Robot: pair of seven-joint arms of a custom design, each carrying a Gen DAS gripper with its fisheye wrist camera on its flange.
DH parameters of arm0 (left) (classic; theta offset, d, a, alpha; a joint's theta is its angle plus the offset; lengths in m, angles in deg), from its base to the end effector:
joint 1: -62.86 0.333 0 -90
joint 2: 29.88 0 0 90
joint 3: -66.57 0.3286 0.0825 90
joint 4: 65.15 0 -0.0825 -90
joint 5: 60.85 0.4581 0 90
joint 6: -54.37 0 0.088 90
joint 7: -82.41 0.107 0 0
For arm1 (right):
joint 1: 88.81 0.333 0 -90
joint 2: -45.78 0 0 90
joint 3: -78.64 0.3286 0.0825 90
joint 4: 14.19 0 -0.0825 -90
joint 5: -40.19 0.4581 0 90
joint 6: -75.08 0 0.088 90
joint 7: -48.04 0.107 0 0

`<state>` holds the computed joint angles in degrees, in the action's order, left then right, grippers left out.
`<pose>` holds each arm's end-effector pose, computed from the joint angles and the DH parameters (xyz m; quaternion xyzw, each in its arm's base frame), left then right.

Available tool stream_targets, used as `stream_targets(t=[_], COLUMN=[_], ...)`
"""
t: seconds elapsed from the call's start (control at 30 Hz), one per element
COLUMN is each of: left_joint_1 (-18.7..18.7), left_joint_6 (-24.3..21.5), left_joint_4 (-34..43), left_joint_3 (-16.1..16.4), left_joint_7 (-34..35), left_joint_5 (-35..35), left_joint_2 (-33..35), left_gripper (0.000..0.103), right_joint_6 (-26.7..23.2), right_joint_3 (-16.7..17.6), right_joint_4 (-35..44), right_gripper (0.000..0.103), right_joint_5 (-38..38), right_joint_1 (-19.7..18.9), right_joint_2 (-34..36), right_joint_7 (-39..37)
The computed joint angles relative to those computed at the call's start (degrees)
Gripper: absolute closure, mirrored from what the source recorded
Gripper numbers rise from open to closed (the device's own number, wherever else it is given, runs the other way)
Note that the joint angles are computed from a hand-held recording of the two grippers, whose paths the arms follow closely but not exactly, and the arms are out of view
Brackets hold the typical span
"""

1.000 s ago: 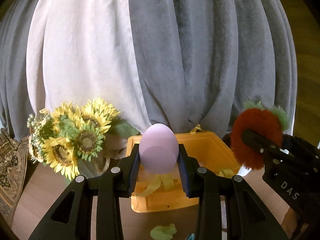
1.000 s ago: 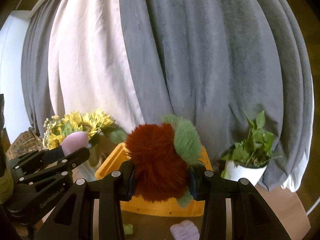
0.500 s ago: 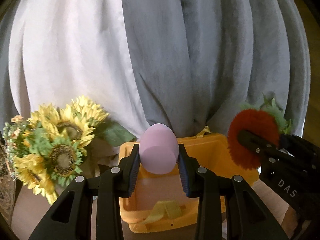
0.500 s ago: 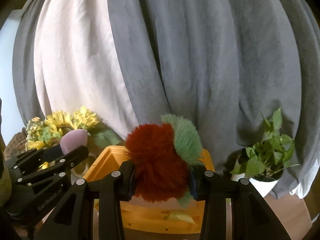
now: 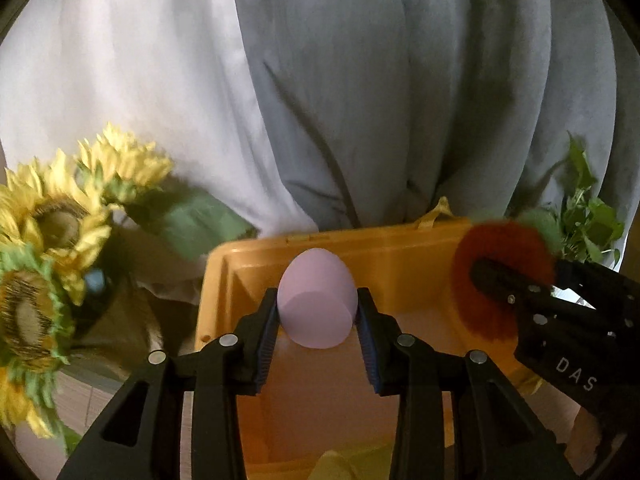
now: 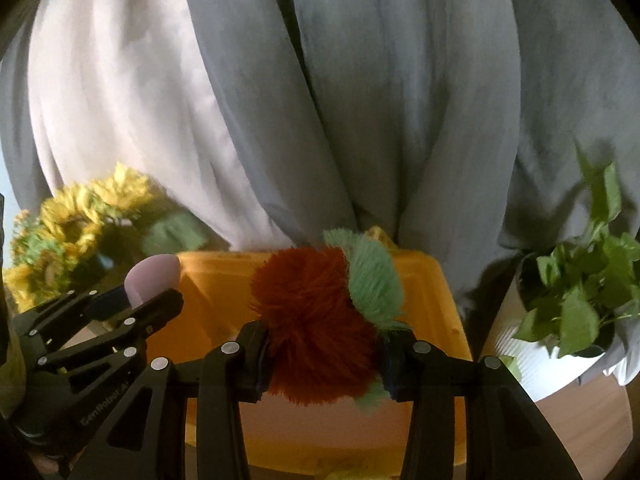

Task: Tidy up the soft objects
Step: 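Open both tools to drop the sponge and fuzzy ball into the crate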

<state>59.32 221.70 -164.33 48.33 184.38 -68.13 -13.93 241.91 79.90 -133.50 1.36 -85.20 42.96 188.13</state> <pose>0.7131 -0.2498 0.5186 -0.4845 0.7506 -0.3877 0.2272 0.6399 0.0933 0.5220 -0.5664 0.6897 -0.3178 0.3202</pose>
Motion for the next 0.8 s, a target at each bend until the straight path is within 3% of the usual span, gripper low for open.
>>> stream_targets(t=[0.07,0.1,0.5,0.6,0.8], left_joint_1=[-0.48,-1.16,0.25,1.16,-1.44], left_joint_6=[0.12,0.52,3.88,5.48,7.08], left_joint_4=[-0.21,-0.50,-6.48,-9.84,-16.22], left_joint_3=[0.55,1.40,0.09,-1.15,0.17], left_joint_7=[-0.95,-2.32,-1.28,2.95,14.09], left_joint_5=[0.69,1.82,-0.36,-5.44,-18.33], left_joint_2=[-0.03,-0.15,-5.85,-9.21,-16.03], left_gripper=[0.045,0.044,0.034,0.032,0.030], right_joint_6=[-1.13,-1.33,-3.52,-4.03,-4.67], right_joint_3=[-0.36,-0.61,0.51,2.02,5.44], right_joint_4=[0.77,0.91,-2.07,-3.35,-8.00], right_gripper=[0.043,0.039,0.038,0.038,0.038], right_joint_5=[3.11,4.42,-3.63,-6.42,-8.26], right_joint_1=[0.31,0.46,-1.38,-2.74,-5.79], right_joint_2=[1.01,1.34,-3.12,-5.43,-11.96], right_joint_7=[-2.71,-3.61,7.03,10.44,13.91])
